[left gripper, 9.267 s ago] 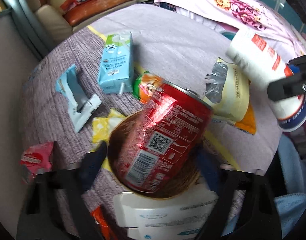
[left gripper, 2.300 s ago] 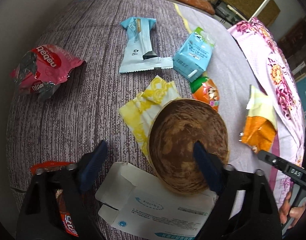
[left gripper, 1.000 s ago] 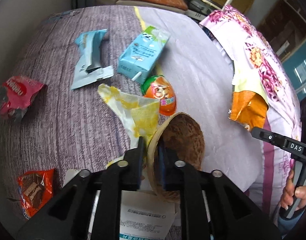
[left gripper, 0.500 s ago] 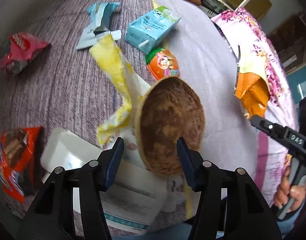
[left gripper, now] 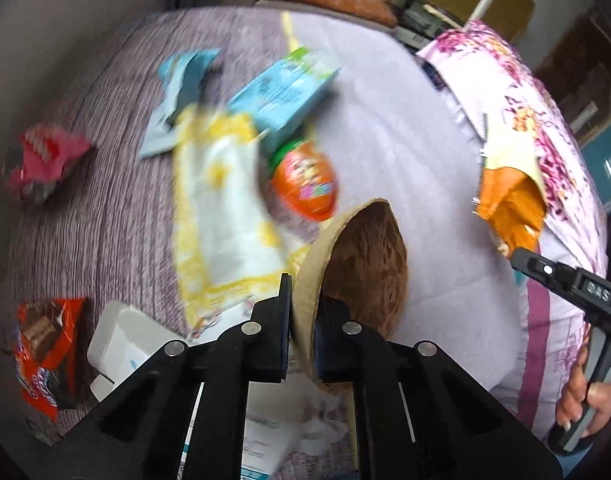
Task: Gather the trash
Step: 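Grasp the coconut shell rim with the left tool while the right tool holds the snack bag, then carry coconut shell and snack bag over the teal bin and open both tools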
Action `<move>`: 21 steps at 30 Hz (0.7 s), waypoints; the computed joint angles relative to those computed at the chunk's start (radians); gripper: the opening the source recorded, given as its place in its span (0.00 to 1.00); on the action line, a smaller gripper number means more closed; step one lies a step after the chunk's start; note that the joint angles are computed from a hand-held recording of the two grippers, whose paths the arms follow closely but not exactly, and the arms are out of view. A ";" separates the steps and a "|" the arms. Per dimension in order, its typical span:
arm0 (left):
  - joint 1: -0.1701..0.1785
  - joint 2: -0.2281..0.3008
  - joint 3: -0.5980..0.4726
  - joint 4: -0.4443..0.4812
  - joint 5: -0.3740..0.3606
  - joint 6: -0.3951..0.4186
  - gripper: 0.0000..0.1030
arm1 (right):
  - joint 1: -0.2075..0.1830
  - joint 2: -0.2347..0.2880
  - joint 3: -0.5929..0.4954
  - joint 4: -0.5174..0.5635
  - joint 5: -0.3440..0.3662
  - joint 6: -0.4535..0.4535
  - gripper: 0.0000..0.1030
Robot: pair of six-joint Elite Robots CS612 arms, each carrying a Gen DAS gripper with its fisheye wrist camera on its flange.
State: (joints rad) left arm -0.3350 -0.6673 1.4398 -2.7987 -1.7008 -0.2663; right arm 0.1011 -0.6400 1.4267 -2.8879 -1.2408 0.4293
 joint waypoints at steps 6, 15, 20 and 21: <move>-0.011 -0.025 0.017 -0.053 -0.010 0.040 0.09 | -0.014 -0.017 0.027 -0.041 -0.023 0.015 0.13; -0.064 0.031 -0.108 0.005 -0.050 0.151 0.09 | -0.052 -0.067 0.106 -0.137 -0.105 0.080 0.13; -0.103 0.087 -0.210 0.074 -0.088 0.201 0.09 | -0.075 -0.092 0.144 -0.159 -0.154 0.103 0.13; -0.112 0.097 -0.227 0.087 -0.091 0.215 0.09 | -0.082 -0.096 0.154 -0.163 -0.166 0.111 0.13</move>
